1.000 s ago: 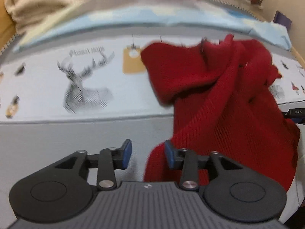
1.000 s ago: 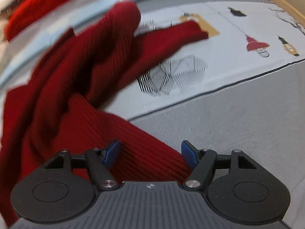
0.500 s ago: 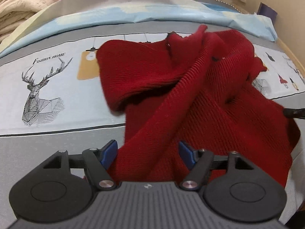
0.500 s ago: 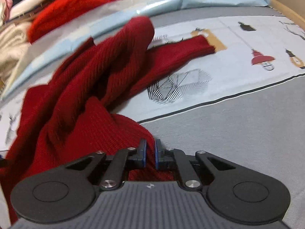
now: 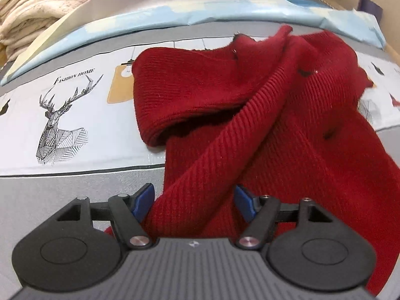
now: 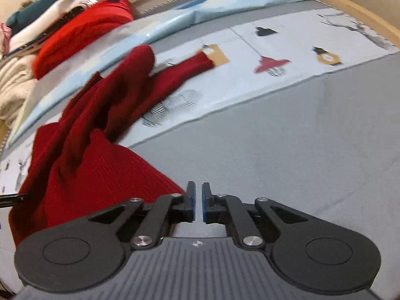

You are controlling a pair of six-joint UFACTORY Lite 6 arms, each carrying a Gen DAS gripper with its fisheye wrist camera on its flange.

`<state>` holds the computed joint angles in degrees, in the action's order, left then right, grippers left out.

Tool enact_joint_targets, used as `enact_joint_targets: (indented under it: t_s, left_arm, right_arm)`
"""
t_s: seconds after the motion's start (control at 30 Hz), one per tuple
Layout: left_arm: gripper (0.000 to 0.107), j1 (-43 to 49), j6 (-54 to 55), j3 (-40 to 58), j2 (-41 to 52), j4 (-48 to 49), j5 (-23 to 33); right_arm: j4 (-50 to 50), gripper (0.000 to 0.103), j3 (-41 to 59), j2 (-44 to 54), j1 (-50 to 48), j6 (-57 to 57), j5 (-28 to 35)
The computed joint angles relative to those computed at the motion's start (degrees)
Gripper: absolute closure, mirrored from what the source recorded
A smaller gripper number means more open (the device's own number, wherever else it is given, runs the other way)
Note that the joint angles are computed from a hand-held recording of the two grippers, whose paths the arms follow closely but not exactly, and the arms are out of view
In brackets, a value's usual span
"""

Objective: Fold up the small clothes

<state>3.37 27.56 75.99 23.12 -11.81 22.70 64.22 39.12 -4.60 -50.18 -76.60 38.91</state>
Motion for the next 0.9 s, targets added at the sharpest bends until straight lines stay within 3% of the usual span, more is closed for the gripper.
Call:
enact_joint_targets:
  t_s: [0.03, 0.1, 0.27, 0.4, 0.47, 0.5, 0.53, 0.63, 0.7, 0.77, 0.8, 0.87, 0.9]
  left_arm:
    - [0.032, -0.08, -0.55, -0.11, -0.10, 0.35, -0.12]
    - [0.032, -0.18, -0.29, -0.55, -0.16, 0.74, -0.37]
    - [0.032, 0.57, 1.91, -0.10, 0.53, -0.62, 0.36]
    - [0.032, 1.83, 4.04, 2.59, 2.70, -2.74, 2.25]
    - [0.032, 2.29, 4.34, 4.80, 4.49, -3.28, 3.90]
    - [0.032, 2.45, 4.42, 5.71, 5.18, -3.51, 4.52]
    - [0.032, 2.54, 4.41, 6.10, 5.52, -3.72, 4.69]
    - [0.032, 2.80, 4.28, 5.82, 5.60, -3.67, 4.32]
    - [0.038, 2.94, 4.09, 5.00, 5.24, -3.53, 3.53]
    - [0.061, 2.87, 5.78, 3.91, 4.53, -4.49, 2.71]
    - [0.065, 2.99, 6.97, 3.29, 3.98, -5.52, 2.45]
    - [0.083, 3.30, 10.09, 2.61, 3.17, -9.01, 3.49]
    - [0.086, 3.23, 11.74, 1.99, 2.70, -10.50, 3.96]
  right_arm:
    - [2.20, 0.054, 0.77, 1.48, 2.27, -1.30, -0.42]
    - [8.28, 0.047, 0.82, 3.37, 7.70, -5.27, -3.46]
    - [13.78, 0.047, 4.85, 11.17, 21.62, -4.47, -13.35]
    - [9.32, 0.048, 8.87, 17.35, 29.76, 3.88, -22.26]
    - [13.16, 0.055, 8.11, 16.90, 31.51, 0.75, -24.91]
    - [11.74, 0.077, 8.34, 16.73, 31.58, 1.90, -24.05]
    - [10.67, 0.091, 8.10, 16.02, 31.43, 3.12, -22.36]
    - [8.43, 0.096, 6.17, 12.76, 31.04, 3.96, -20.52]
    - [5.85, 0.097, 4.88, 10.02, 29.51, 5.06, -18.24]
    - [-1.67, 0.097, 2.92, 4.78, 26.78, 7.93, -15.47]
    - [-4.72, 0.098, 2.37, 2.02, 24.22, 8.63, -12.14]
    - [-11.18, 0.098, 2.14, -3.28, 16.26, 9.42, -2.50]
    - [-13.50, 0.098, 1.93, -5.25, 12.66, 8.81, 0.86]
